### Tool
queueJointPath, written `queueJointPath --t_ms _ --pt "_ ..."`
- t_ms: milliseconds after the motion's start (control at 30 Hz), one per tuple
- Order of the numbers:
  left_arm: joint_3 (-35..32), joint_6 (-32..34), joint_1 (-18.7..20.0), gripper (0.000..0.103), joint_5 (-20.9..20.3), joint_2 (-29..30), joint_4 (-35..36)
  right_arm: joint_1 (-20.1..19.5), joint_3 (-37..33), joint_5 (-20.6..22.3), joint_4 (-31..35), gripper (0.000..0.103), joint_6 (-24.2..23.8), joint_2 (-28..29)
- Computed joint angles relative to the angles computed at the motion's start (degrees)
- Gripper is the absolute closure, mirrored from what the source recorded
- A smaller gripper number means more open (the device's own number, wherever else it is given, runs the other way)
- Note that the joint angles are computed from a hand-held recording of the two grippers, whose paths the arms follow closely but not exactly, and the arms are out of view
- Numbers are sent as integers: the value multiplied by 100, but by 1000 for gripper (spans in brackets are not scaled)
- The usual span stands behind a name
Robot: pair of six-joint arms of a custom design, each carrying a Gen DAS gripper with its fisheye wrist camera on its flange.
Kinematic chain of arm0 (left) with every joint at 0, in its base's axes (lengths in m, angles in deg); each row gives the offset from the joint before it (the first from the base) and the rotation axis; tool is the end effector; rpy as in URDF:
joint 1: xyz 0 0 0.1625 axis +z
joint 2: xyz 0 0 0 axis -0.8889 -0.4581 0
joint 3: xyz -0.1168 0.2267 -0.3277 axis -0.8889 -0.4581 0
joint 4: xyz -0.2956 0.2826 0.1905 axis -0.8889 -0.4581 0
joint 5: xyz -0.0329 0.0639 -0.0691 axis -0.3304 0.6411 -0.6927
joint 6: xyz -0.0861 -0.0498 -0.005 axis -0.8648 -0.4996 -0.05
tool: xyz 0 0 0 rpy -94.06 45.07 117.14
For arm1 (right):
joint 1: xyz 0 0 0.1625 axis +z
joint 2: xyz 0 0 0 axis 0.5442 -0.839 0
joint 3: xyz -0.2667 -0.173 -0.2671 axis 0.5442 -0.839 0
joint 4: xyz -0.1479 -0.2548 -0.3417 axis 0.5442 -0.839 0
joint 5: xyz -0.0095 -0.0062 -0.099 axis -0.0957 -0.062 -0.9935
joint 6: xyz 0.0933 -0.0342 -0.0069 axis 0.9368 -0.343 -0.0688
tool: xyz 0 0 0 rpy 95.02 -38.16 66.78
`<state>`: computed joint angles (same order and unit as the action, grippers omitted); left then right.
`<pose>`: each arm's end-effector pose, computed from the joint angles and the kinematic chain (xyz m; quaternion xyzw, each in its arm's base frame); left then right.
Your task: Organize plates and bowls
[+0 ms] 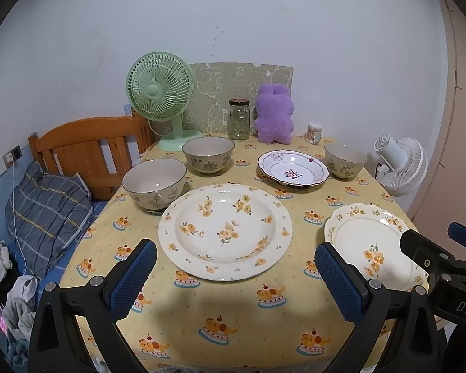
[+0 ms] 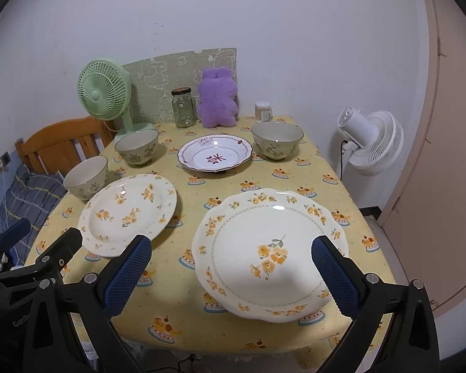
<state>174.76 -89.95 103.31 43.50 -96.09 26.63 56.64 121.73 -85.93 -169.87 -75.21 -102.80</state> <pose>-0.2495 -0.4903 0.0037 0.2709 0.8366 -0.3873 0.2771 0.0760 -0.4436 0.1833 0.0631 -0.8103 0.4464 0.3744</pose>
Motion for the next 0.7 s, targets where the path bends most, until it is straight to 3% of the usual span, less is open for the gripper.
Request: queueJointPath --t_ms 700 --pt "-103 58 38 2 44 36 89 -16 -62 -45 73 0 57 3"
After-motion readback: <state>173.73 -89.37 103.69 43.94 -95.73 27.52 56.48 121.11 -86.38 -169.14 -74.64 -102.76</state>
